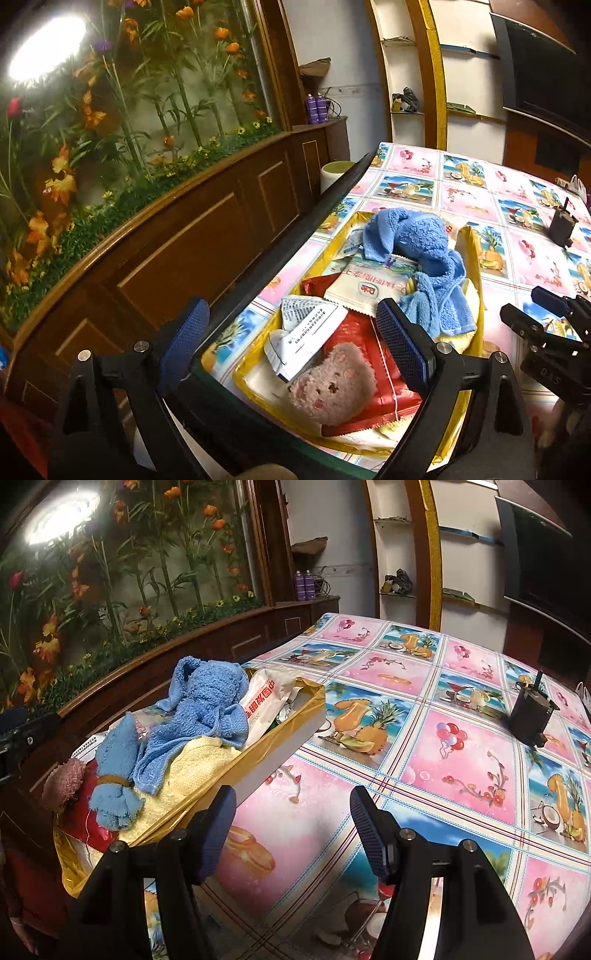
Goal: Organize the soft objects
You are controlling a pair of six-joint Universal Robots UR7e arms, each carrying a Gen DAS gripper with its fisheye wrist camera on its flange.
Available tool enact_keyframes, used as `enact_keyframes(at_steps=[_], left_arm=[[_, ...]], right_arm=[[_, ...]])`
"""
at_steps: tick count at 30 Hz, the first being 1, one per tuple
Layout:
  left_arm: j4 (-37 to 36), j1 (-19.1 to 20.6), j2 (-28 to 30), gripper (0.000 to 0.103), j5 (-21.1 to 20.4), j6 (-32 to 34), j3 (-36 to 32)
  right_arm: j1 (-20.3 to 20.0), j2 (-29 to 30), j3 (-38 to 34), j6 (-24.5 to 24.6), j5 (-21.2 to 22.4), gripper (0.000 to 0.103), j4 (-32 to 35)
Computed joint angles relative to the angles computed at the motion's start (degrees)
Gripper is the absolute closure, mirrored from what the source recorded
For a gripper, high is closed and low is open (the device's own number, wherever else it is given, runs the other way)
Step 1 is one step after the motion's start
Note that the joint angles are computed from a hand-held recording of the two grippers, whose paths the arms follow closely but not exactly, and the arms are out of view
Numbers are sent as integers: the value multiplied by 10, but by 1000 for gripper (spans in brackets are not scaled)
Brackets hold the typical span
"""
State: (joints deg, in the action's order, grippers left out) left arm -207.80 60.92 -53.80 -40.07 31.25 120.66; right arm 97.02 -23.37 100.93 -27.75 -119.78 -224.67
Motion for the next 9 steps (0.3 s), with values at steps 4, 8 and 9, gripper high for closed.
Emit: enact_keyframes(at_steps=[4,8,9], left_arm=[[-21,-7,7,10,11,12,8],[-42,-16,24,10,25,33,7],[-38,-17,21,10,20,32,11]], right_arm=[[0,0,0,0,-1,39,0],[-2,-6,7,16,-3,39,2],[-3,-11,11,24,-3,39,6]])
